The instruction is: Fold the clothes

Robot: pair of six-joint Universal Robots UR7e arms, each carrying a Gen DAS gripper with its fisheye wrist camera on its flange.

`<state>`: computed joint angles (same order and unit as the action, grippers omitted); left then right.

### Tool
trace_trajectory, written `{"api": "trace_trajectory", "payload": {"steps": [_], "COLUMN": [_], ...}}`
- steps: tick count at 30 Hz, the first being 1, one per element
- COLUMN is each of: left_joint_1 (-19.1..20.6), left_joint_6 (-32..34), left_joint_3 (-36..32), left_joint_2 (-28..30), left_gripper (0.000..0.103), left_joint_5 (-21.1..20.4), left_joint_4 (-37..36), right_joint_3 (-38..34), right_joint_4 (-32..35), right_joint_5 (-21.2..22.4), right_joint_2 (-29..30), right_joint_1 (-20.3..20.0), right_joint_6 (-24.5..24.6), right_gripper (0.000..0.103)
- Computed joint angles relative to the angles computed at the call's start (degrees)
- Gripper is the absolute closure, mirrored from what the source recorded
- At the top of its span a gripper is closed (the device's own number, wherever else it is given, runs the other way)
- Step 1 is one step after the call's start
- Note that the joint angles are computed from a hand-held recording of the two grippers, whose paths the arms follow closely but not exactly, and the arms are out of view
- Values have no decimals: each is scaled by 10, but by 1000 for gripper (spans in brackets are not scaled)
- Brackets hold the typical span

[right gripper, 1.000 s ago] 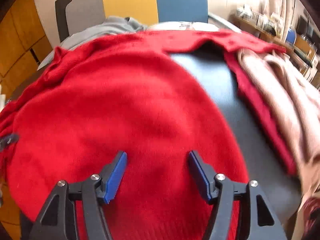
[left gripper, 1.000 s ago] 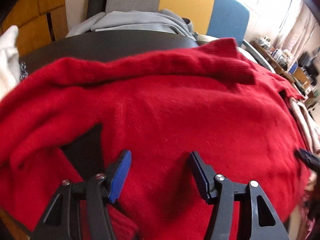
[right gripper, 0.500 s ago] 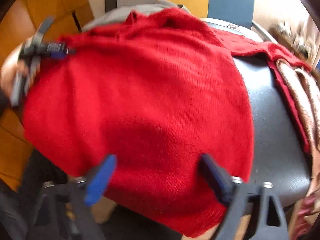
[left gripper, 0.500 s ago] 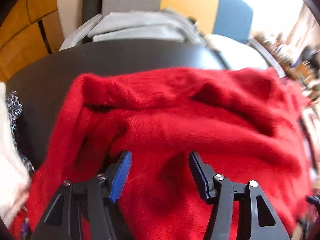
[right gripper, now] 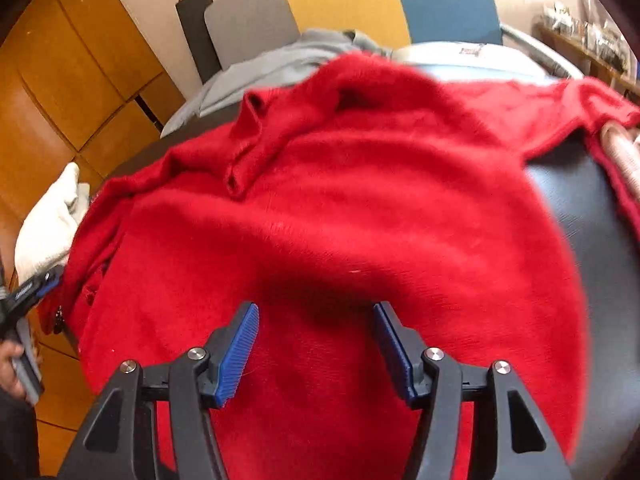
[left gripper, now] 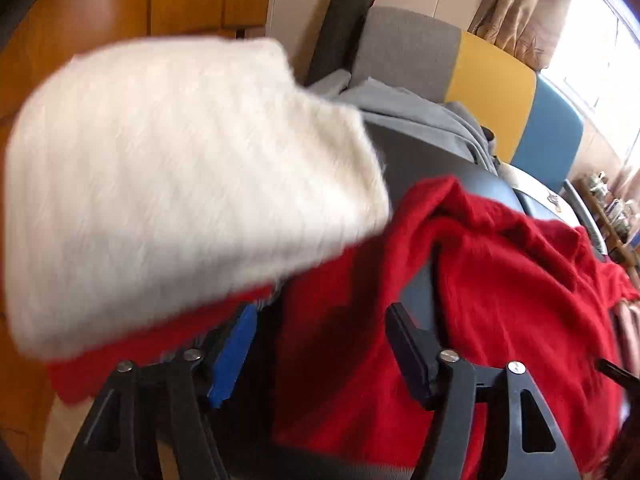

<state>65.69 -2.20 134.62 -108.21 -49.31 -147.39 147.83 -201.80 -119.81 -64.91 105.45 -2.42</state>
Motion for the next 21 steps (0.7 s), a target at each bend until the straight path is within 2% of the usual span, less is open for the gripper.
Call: {"api": "trace_trajectory", "payload": {"steps": [2, 4, 5, 6, 8, 10, 13, 16, 19, 21], "left_joint_1": [3, 14, 18, 15, 0, -13, -50, -79, -102, -98], "left_joint_6": [-5, -8, -5, -1, 14, 20, 52, 108, 206, 225], "left_joint_3": [10, 14, 14, 16, 22, 13, -11, -78, -149, -209], "left_joint_2": [1, 23, 31, 43, 63, 67, 86, 136, 209, 265], "left_gripper": [21, 24, 34, 61, 86, 86, 87, 86, 86, 85], "left_joint_5": [12, 10, 4, 13, 28, -7, -31, -28, 56, 121], "left_joint_4": [3, -3, -7, -5, -18, -28, -76, -124, -177, -167], "right_joint_3": [11, 0, 3, 6, 15, 18, 31, 33, 36, 35], "right_joint_4": [-83, -141, -175, -209, -267, -279, -288, -299, -311, -317], "right_joint_5": [-9, -3, 0, 3, 2, 8, 37, 54, 64, 66], "right_joint_2": [40, 87, 104, 120, 144, 147, 135, 138, 141, 145], "right_joint_1": [7, 6, 4, 3, 3, 1, -15, -22, -28, -28], "right_joint_6": [-27, -52, -77, -102, -140, -139, -142, -142, -144, -145], "right_gripper": [33, 28, 26, 26, 26, 26, 25, 24, 24, 24]}}
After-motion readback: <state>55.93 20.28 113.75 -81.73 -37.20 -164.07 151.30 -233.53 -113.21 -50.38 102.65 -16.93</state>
